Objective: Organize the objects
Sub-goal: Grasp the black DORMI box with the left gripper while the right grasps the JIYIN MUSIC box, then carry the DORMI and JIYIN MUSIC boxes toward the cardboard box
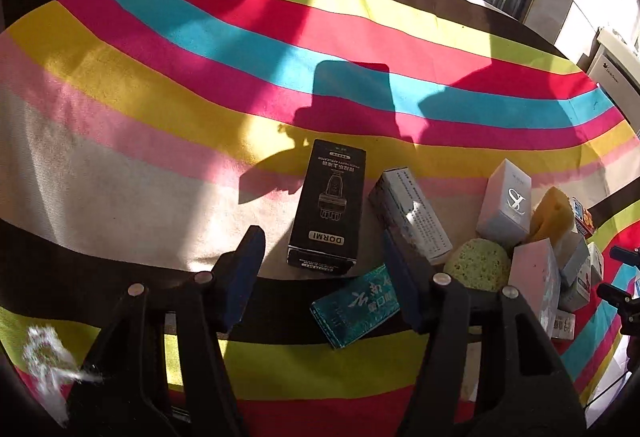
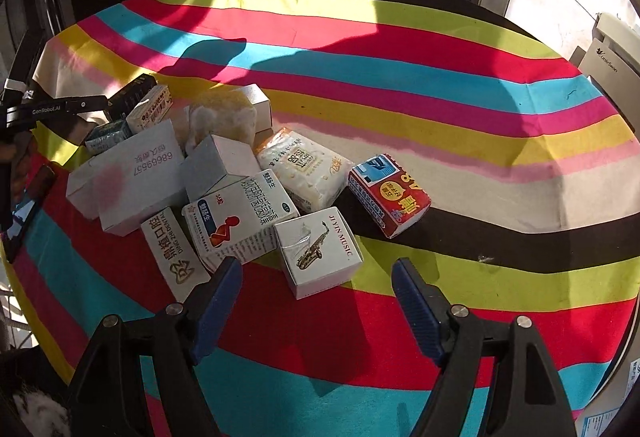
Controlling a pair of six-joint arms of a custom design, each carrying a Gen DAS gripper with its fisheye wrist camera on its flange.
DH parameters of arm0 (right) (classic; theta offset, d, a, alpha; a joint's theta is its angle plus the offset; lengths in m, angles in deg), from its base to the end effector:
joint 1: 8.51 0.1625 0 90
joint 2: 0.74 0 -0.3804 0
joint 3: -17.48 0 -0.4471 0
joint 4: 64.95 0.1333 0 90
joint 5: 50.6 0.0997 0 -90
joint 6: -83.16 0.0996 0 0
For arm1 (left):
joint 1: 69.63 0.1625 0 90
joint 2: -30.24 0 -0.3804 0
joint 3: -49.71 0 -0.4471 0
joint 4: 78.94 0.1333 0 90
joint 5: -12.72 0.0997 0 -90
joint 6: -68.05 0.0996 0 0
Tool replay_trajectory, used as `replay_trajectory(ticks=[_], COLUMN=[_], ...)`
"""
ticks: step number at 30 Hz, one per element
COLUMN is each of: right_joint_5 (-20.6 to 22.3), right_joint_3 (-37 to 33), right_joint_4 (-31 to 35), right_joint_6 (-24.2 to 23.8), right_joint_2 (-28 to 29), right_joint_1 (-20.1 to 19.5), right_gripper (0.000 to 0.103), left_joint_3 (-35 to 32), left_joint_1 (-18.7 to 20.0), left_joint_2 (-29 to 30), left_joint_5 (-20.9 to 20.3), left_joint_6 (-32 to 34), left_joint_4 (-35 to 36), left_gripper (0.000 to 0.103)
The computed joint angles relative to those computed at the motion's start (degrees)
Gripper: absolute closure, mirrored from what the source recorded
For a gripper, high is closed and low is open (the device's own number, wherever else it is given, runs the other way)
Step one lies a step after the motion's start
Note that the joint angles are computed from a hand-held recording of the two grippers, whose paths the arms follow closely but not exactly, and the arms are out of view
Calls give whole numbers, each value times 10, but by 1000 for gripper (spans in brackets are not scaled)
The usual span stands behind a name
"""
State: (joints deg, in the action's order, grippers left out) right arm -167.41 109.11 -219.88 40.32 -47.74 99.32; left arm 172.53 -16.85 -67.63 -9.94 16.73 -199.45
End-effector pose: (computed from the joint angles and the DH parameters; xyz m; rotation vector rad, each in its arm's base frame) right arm 0.2991 -0.6412 0.0778 1.2145 -2.2946 0.3195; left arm -0.0966 -0.4995 0.3222 -0.3305 2.1098 -1.0667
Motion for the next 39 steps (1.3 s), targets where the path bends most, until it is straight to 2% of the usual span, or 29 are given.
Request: replay_trajectory(ticks=[6, 8, 10, 12, 15, 19, 27, 33, 39], right_joint_5=[-5, 1, 5, -1, 0, 7, 15, 20, 27], right_joint_3=[-35, -40, -48, -57, -65, -61, -29, 29, 89], right_joint_4=[26, 30, 36, 43, 57, 50, 16, -14, -27], right_joint_6=[-23, -32, -39, -40, -35, -31, 9, 12, 27], right_joint_2=[26, 29, 35, 42, 47, 45, 17, -34, -89], right_joint_1=[-3, -4, -5, -4, -5, -8, -18, -19, -22], right_gripper=[25, 26, 31, 45, 60, 61, 61, 61, 61], left_joint_3=[-28, -35, -44, -44, -37, -19, 17, 36, 69], left_joint_1=[25, 30, 38, 38, 32, 17, -47, -103, -165], left_joint_2=[33, 41, 50, 53, 46, 23, -38, -77, -88], left_joint_5=[-10, -15, -22, -19, -10, 8, 42, 54, 44], left_joint_6=[33, 38, 52, 54, 51, 18, -124, -238, -256], left_joint_4=[-9, -5, -6, -4, -6, -1, 120, 225, 205], left_gripper=[39, 50, 58, 59, 60, 60, 60, 60, 60])
